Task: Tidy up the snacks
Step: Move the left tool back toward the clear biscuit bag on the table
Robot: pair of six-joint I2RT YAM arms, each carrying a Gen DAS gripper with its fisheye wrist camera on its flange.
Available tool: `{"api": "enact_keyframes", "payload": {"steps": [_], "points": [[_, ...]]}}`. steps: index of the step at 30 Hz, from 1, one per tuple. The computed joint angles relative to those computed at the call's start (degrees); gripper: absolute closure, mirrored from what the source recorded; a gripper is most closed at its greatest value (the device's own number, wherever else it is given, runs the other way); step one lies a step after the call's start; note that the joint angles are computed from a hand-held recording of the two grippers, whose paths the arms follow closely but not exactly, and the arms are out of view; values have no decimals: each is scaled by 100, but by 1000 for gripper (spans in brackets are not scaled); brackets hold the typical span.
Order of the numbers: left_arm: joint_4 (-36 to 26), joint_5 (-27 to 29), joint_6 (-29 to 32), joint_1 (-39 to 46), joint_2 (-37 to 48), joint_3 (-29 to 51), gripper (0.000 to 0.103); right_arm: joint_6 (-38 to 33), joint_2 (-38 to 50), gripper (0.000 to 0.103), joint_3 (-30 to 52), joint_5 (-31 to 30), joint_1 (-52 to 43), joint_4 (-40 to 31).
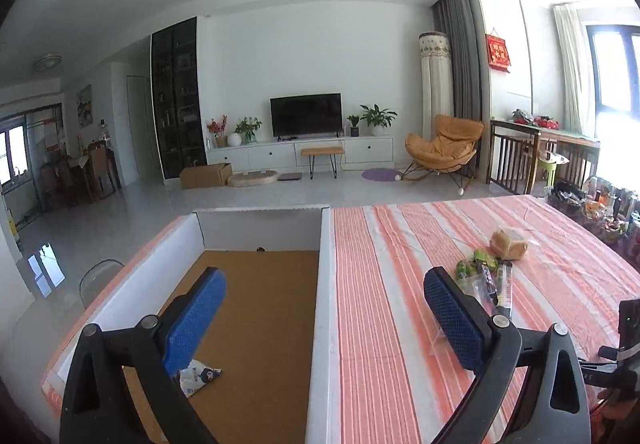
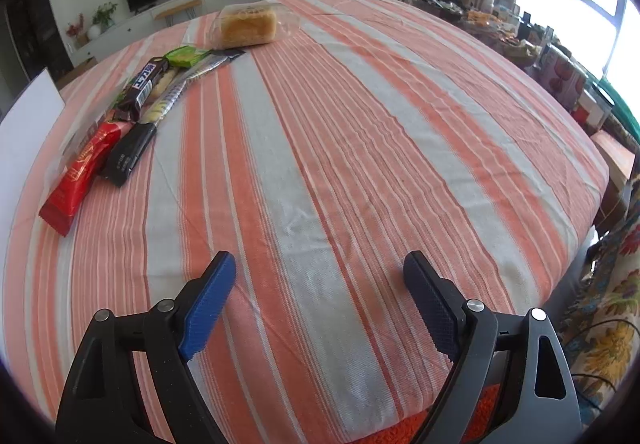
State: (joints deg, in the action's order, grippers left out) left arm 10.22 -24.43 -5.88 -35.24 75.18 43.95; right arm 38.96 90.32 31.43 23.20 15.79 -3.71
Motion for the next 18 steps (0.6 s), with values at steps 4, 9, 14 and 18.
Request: {"api": "enact_keyframes", "payload": {"steps": [4, 9, 14, 18], "points": [[-260, 200, 540, -723, -101, 161, 0, 2, -2, 14, 1, -3, 6, -1], [-1477, 1324, 256, -1143, 1065, 982, 0, 1, -9, 13, -5, -3, 8, 1], [-2078, 2284, -434, -1006, 2805, 1799, 0, -10, -18, 13, -5, -15, 7, 5], [-1939, 2005, -790, -1014, 3589, 1970, 0, -4, -10, 13, 2, -10, 15, 4]]}}
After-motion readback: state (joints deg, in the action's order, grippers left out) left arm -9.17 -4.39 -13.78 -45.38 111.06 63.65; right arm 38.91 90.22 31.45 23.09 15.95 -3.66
